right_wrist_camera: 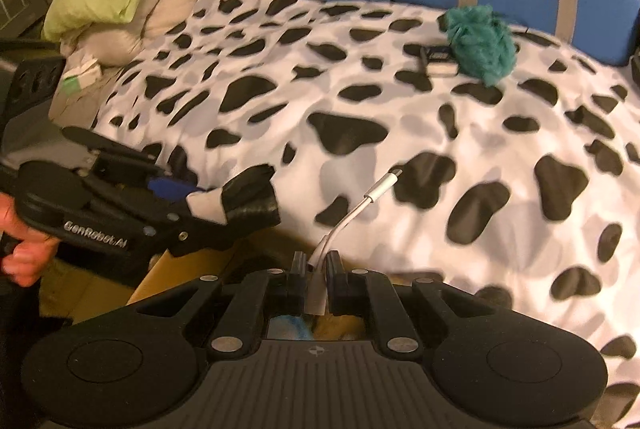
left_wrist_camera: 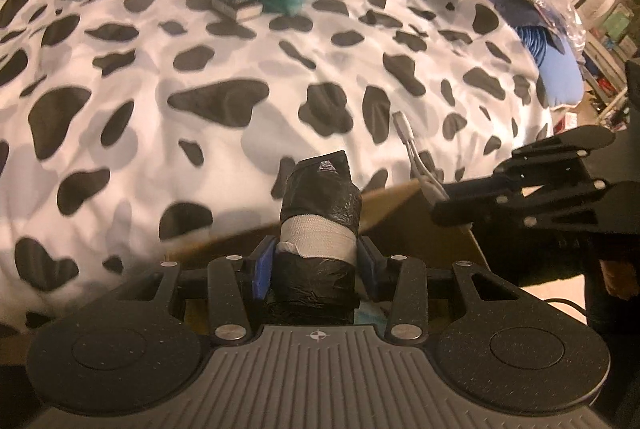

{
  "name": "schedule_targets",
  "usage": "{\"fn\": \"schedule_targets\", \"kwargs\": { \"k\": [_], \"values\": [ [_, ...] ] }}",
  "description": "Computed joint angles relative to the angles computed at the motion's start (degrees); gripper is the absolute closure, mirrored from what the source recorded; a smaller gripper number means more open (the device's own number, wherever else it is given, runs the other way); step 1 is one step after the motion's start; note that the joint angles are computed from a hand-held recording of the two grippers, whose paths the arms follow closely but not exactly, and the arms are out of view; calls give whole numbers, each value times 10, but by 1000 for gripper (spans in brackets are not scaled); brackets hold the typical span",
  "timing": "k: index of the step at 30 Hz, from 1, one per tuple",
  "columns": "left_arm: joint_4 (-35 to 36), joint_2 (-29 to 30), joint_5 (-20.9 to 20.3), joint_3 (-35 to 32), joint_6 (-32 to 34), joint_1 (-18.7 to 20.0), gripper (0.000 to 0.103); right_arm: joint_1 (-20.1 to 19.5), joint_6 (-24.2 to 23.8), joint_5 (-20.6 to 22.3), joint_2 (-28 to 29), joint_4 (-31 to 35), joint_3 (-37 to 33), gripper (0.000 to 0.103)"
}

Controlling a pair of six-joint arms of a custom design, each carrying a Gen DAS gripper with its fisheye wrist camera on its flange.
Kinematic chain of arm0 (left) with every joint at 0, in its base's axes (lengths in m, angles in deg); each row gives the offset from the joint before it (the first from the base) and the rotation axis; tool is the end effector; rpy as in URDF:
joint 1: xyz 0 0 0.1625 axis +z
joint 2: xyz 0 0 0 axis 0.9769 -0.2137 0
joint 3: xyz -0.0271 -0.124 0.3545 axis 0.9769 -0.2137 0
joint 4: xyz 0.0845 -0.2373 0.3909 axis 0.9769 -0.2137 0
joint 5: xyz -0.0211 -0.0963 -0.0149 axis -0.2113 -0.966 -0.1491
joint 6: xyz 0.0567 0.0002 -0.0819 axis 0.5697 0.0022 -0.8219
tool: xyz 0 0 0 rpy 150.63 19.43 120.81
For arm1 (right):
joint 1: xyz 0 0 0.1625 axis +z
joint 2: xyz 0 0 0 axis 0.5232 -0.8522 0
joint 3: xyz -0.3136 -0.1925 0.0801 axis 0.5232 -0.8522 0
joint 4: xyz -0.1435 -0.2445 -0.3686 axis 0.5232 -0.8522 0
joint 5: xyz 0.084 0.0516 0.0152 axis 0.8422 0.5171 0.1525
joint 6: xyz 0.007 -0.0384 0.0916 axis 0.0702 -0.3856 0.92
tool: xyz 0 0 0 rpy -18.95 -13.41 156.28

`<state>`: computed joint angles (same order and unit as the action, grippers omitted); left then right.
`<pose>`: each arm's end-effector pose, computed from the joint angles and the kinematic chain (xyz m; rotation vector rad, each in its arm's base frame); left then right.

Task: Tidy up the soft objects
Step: 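Carry the taped roll and white cable with both tools over the cardboard box, then open both tools to drop the roll and cable into the box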

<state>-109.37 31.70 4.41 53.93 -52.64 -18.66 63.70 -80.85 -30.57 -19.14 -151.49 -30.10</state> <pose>-0.2538 -0.8007 0.1645 0.2706 2.5349 -0.6478 0.1976 -0.8674 0.2322 1.3278 -2.5883 0.1932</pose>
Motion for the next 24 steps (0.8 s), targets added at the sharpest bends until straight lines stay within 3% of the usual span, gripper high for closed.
{"fn": "schedule_targets", "kwargs": {
  "k": [7, 14, 15, 16, 17, 18, 24],
  "values": [
    [40, -9, -2, 13, -46, -5, 61, 5, 2, -31, -33, 20, 54, 91],
    [103, -2, 15, -2, -92, -8, 59, 9, 21, -77, -24, 76, 43, 88],
    [120, 2, 20, -9, -104, -8, 56, 11, 19, -88, -24, 73, 46, 77],
    [136, 4, 25, -14, -116, -7, 44, 12, 18, -94, -24, 70, 48, 69],
    [147, 6, 29, -18, -124, -7, 31, 12, 18, -96, -24, 69, 49, 46],
    [153, 7, 32, -20, -129, -7, 28, 12, 17, -97, -26, 65, 52, 31],
    [169, 9, 33, -27, -136, -6, 26, 14, 16, -108, -26, 50, 56, 13]
  ]
}}
